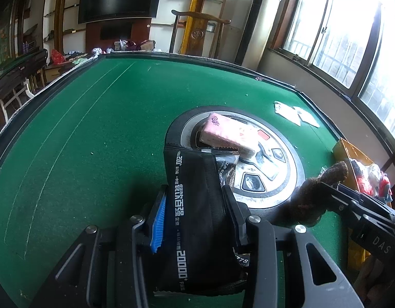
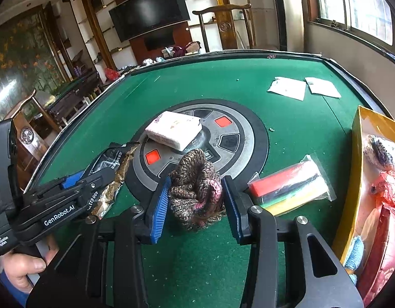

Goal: Organize soft objects
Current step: 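Lift the black snack bag and knitted sock bundle off the table, then carry the black snack bag and sock bundle toward the box tray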

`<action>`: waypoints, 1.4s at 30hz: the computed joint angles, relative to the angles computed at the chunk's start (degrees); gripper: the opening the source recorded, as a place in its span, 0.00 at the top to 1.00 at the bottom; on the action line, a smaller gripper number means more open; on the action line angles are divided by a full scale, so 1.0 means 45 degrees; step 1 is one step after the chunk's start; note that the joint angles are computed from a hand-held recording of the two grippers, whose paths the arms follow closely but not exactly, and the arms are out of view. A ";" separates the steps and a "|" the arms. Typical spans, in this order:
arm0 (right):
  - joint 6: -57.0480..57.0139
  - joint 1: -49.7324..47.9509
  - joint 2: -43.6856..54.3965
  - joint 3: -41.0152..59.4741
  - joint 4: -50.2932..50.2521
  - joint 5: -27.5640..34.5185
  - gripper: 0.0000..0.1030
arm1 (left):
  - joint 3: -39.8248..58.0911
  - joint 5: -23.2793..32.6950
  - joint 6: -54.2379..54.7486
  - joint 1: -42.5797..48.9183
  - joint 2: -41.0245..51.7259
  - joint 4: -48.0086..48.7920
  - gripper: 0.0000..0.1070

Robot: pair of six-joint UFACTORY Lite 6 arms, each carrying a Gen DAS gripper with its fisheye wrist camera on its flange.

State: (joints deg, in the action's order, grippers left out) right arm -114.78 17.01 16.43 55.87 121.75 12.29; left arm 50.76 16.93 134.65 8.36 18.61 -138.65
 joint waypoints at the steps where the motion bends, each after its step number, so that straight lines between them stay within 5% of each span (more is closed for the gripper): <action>1: -0.0128 -0.0020 -0.0018 -0.0025 0.0136 0.0028 0.61 | -0.0009 0.0028 -0.0108 0.0009 -0.0004 0.0131 0.63; 17: 0.0527 -0.1929 -0.2061 -0.0979 -0.0218 0.1155 0.61 | -0.0591 0.1120 -0.1638 -0.0532 -0.0781 0.1760 0.62; 24: 0.5250 -0.5246 -0.2558 -0.0706 -0.4111 0.3131 0.61 | -0.0836 0.0781 -0.1714 -0.2742 -0.1820 0.0968 0.62; 33: 0.9960 -0.9721 -0.0552 0.1404 -0.7738 0.4979 0.61 | 0.2424 -0.0736 -0.5183 -0.6792 -0.0299 0.3046 0.62; 38: 1.0675 -0.9557 0.0132 0.2191 -0.9213 0.6207 0.61 | 0.2057 -0.0958 -0.3074 -0.7088 -0.0575 0.1064 0.62; 42: 1.0539 -0.7913 -0.0597 0.1801 -1.0120 0.5188 0.61 | 0.0927 -0.0694 -0.3043 -0.5926 -0.1377 0.0868 0.62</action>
